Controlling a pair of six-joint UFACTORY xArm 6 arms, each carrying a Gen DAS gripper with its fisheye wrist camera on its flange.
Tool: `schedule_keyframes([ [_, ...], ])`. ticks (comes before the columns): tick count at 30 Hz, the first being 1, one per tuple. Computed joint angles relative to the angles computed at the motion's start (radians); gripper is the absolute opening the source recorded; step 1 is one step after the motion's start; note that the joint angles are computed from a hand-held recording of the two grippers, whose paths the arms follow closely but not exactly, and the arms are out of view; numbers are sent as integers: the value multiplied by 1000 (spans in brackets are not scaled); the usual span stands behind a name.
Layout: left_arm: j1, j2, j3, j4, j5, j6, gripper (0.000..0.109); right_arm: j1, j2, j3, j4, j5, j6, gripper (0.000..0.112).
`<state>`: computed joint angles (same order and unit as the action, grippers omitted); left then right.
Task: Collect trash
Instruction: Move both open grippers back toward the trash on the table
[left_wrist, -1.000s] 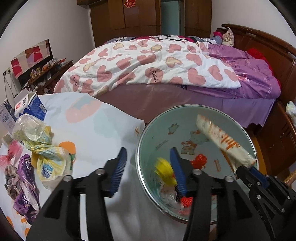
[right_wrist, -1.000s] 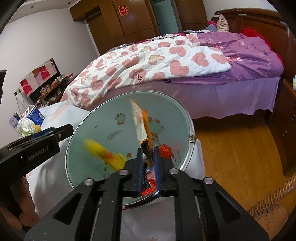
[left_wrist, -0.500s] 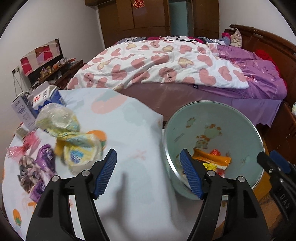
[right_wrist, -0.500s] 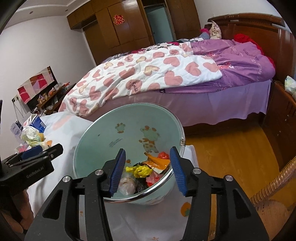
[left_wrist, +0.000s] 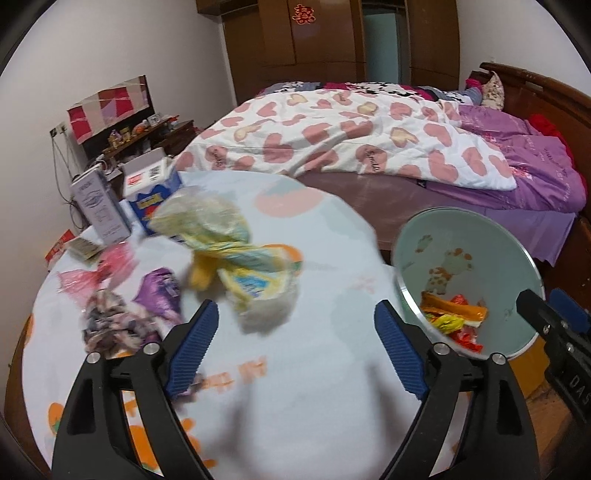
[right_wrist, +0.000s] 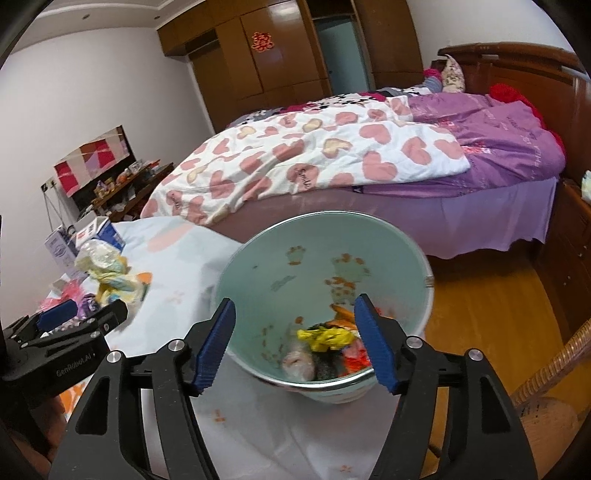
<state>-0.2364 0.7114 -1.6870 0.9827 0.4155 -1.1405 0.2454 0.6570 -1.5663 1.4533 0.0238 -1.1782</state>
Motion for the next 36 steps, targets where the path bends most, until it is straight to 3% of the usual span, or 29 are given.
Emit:
schedule_keyframes([
  [9, 97, -157, 239, 157, -43, -176, 93, 69, 3, 1, -97, 7, 69, 67],
  [17, 201, -240, 389, 177, -78, -248, 93, 120, 22, -14, -240, 27, 182, 67],
  [31, 359, -297, 484, 216, -186, -339, 93, 161, 99, -126, -486, 103, 367, 66],
  [36, 366, -244, 424, 156, -198, -249, 92, 178, 120, -160, -510, 122, 370, 66],
])
